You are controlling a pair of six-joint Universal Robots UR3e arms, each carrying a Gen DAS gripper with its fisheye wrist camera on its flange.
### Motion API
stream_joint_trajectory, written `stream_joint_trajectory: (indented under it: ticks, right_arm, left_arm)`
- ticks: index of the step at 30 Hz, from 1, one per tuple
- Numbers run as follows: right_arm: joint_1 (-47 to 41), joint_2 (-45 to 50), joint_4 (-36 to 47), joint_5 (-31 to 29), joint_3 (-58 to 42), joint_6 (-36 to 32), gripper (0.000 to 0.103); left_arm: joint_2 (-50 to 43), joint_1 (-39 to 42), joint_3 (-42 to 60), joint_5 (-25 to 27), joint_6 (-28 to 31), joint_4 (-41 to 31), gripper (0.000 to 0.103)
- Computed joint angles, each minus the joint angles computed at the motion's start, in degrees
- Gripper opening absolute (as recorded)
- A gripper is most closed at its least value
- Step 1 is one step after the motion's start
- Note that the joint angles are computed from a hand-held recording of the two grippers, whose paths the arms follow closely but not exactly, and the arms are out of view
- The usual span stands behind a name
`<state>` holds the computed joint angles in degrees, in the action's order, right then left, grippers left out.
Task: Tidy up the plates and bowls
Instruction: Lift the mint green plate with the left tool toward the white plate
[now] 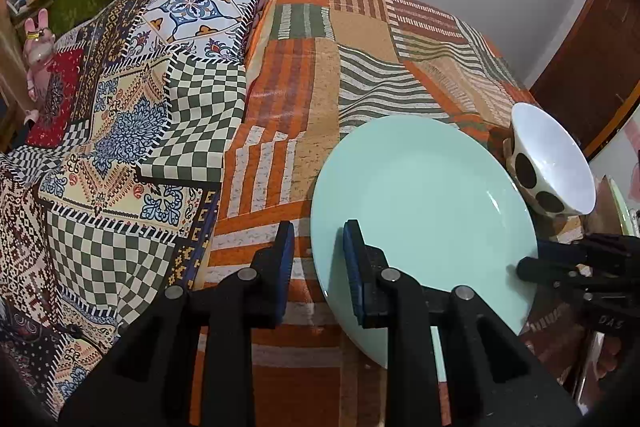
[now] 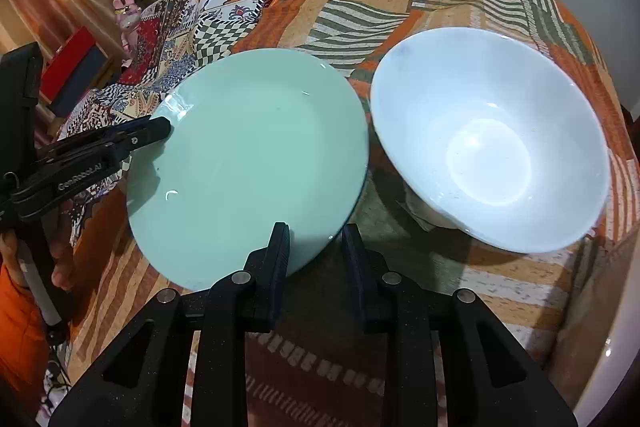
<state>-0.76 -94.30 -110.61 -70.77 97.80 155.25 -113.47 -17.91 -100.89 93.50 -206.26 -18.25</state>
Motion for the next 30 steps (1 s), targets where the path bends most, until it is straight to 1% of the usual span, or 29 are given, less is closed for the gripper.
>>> stream_joint_trajectory:
  ticks: [3, 4, 7, 12, 17, 23, 26, 30]
  right_arm:
    - [1.0, 1.2, 0.0, -0.8, -1.1, 0.2, 0.029]
    - [0.9, 1.3, 0.1, -0.6, -1.2, 0.1, 0.029]
    - [0.4, 1.5, 0.3, 0.1, -1.4, 0.2, 0.026]
    - [0.1, -0.8, 0.2, 0.2, 0.3, -0.8, 0.024]
    - [-2.5, -5.0, 2.0, 2.7, 2.2, -2.1, 0.024]
    - [-5.9, -10.8, 5.7, 5.0, 3.4, -4.1, 0.023]
    - [-8.3, -15.1, 9.3, 6.7, 4.0, -6.2, 0.023]
    - [-13.1, -21.6, 16.6, 9.4, 3.2, -10.6, 0.023]
  left_arm:
    - [-0.9, 0.7, 0.7, -2.1, 0.5, -0.1, 0.025]
    - [-1.5, 1.3, 1.0, -4.1, 0.8, 0.1, 0.025]
    - [-2.2, 0.6, 2.8, -2.8, 0.1, -1.0, 0.025]
    - [-0.5, -0.5, 0.7, -1.6, -0.5, -0.6, 0.025]
    - [3.7, -3.9, -3.6, 1.4, -1.4, 1.3, 0.025]
    - [8.3, -9.4, -4.7, 6.6, -3.6, -0.4, 0.025]
    - [10.8, -12.3, -4.5, 8.9, -5.2, -2.5, 0.025]
    - [13.5, -16.3, -2.5, 11.6, -7.1, -6.3, 0.025]
